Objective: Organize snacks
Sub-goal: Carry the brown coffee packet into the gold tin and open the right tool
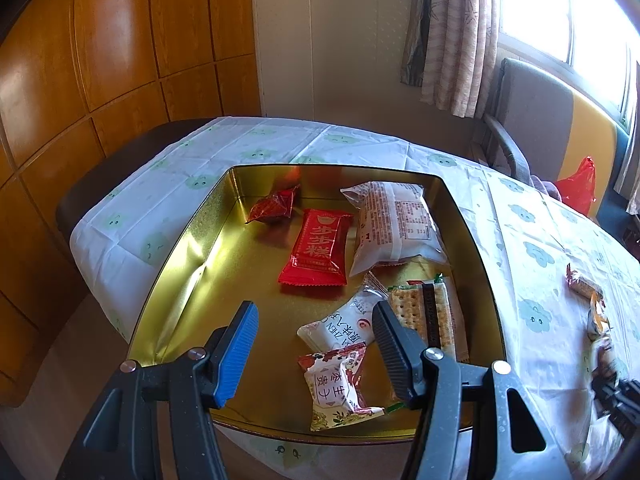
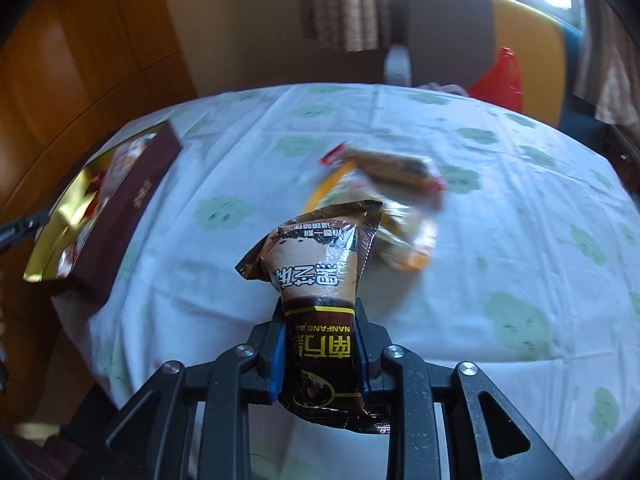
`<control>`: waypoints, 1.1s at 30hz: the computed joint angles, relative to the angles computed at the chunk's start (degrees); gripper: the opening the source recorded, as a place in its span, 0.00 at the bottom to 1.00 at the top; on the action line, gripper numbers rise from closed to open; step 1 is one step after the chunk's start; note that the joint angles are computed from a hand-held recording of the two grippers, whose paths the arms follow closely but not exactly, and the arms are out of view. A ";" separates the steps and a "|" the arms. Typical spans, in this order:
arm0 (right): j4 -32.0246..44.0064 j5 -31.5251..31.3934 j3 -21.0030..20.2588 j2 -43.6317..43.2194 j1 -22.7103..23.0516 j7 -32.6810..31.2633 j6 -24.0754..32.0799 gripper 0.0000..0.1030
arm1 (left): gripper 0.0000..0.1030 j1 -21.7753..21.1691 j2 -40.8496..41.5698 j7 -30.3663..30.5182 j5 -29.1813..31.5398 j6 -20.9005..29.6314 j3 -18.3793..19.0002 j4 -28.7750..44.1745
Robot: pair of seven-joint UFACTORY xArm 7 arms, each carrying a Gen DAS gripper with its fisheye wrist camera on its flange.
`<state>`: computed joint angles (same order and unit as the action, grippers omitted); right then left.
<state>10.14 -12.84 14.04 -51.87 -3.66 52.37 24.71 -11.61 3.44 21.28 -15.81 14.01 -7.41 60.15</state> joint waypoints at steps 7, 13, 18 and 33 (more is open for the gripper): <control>6.39 -0.73 -0.96 15.27 0.50 -4.20 -8.38 0.28 | 0.58 -0.04 -0.43 0.78 -0.52 0.07 -0.01 -0.58; 5.02 3.70 -4.69 15.00 1.91 -7.54 -13.58 0.82 | 0.58 -0.05 -0.43 1.61 -1.47 0.48 -0.02 -0.51; 4.95 4.19 -3.55 13.68 0.71 -8.89 -11.22 0.89 | 0.58 -0.15 -0.54 2.04 -1.88 0.72 -0.03 -0.53; 10.34 -0.51 -0.86 17.51 1.23 -8.22 -2.44 0.30 | 0.58 0.05 -0.40 1.80 -1.87 0.22 0.31 -0.29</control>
<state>20.49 -13.34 13.17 -34.35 -2.42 44.14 22.27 -11.56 3.03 23.07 -17.68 14.24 -7.10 59.86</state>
